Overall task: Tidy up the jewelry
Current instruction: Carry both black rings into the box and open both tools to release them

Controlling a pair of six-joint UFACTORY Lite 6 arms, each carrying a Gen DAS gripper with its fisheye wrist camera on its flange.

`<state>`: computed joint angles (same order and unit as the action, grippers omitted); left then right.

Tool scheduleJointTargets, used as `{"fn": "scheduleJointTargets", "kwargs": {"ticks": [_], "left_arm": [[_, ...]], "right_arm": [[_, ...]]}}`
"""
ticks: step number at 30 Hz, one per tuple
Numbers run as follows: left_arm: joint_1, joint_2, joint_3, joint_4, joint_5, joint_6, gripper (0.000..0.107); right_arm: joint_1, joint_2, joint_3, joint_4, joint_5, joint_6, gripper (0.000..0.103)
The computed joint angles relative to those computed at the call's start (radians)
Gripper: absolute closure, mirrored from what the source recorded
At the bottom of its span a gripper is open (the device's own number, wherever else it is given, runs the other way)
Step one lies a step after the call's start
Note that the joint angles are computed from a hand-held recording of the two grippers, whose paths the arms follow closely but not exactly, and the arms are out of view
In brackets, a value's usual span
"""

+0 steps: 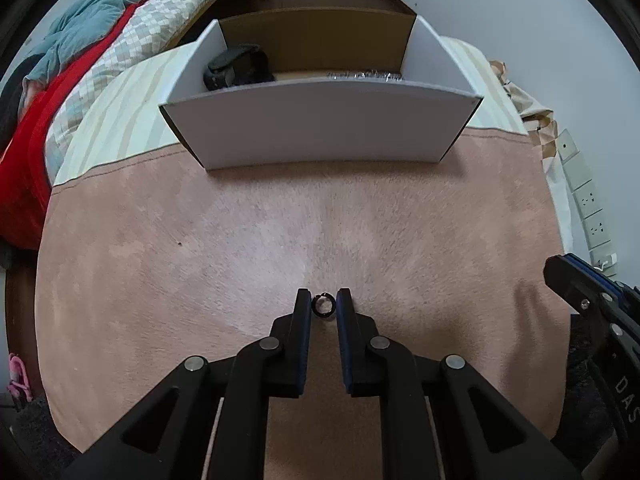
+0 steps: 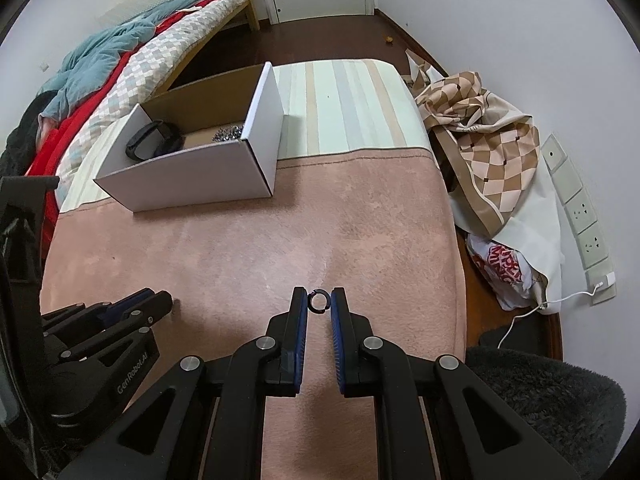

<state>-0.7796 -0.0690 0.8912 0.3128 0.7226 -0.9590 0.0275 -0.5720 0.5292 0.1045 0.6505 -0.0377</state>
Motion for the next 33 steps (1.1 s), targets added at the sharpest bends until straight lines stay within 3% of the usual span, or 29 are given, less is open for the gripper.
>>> {"fn": "scheduleJointTargets", "kwargs": {"ticks": [5,9,14,22,26,29,31,33], "left_arm": [[0.035,-0.069,0.053,-0.029,0.055,0.061,0.097],[0.167,-0.055,0.197,-0.113,0.091,0.231,0.097],[0.353,0.114,0.455,-0.226,0.124,0.445,0.097],[0.52,0.468,0.878,-0.393,0.238,0.682,0.097],[0.537,0.577,1.024,-0.4,0.314,0.675,0.095],[0.54,0.614,1.081,-0.393,0.342,0.671,0.094],[0.536,0.616,1.091,-0.369,0.348,0.661,0.091],[0.533,0.604,1.085,-0.343,0.346,0.65,0.072]], "right_arm": [[0.0,0.006,0.077,0.081,0.045,-0.04,0.09],[-0.012,0.116,0.231,0.219,0.066,-0.12,0.091],[-0.003,0.427,0.541,0.401,0.086,-0.218,0.091],[0.058,0.942,1.057,0.402,0.198,-0.159,0.091],[0.068,1.142,1.296,0.378,0.298,-0.13,0.09],[0.053,1.21,1.372,0.406,0.352,-0.13,0.09],[0.043,1.221,1.384,0.417,0.361,-0.136,0.088],[0.034,1.199,1.356,0.415,0.352,-0.136,0.077]]}}
